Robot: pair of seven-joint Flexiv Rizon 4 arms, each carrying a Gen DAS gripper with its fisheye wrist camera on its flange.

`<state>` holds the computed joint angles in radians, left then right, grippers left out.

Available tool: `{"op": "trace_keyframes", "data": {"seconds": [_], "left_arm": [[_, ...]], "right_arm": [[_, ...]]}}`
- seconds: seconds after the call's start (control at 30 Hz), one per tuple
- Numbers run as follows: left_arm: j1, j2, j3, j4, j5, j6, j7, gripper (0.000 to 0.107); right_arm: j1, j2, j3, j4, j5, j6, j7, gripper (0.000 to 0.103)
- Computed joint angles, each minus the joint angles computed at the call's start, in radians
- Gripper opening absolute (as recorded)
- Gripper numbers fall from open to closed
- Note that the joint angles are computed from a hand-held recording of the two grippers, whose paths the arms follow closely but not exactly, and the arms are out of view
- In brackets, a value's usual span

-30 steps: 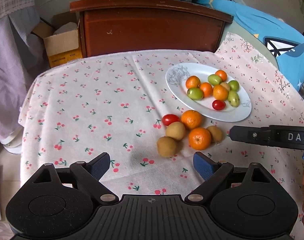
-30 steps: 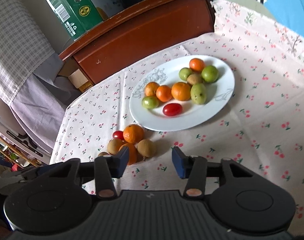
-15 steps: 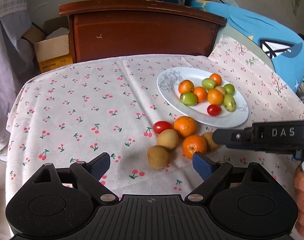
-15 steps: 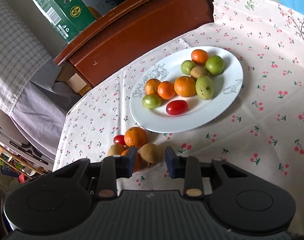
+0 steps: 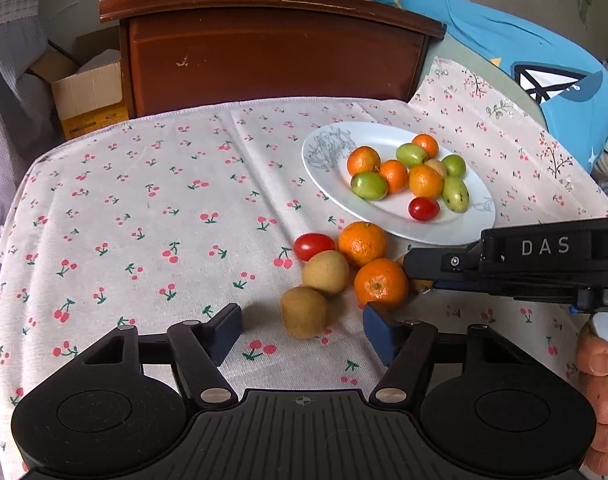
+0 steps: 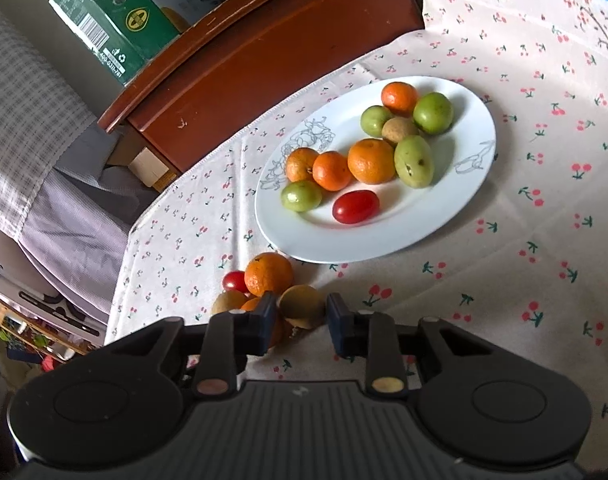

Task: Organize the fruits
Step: 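Move both open grippers back over the remaining fruit pile, then grasp a brown kiwi with the left gripper while the right gripper grasps another kiwi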

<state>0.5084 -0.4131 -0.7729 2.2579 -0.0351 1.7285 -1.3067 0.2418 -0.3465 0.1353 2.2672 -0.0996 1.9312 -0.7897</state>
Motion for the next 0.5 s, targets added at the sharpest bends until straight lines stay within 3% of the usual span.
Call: {"op": "trace_keyframes", "data": {"seconds": [0.13,0.27,0.5], "left_arm": [[-0.025,-0.014,0.027,-0.008,0.018,0.027,-0.001,0.062],[-0.003,-0.023,0.004,-0.013,0.032,0.023,-0.012,0.041],[-0.006,-0.009,0.007,-0.013,0.031,0.007,-0.014,0.025]], "right_arm": [[-0.007,-0.004,0.006,-0.002,-0.003,0.001,0.001,0.024],[0.004,0.007,-0.004,-0.001,0.004,-0.017,0.006,0.024],[0.067,0.029,-0.059,0.004,0.047,-0.037,-0.017,0.024]]}}
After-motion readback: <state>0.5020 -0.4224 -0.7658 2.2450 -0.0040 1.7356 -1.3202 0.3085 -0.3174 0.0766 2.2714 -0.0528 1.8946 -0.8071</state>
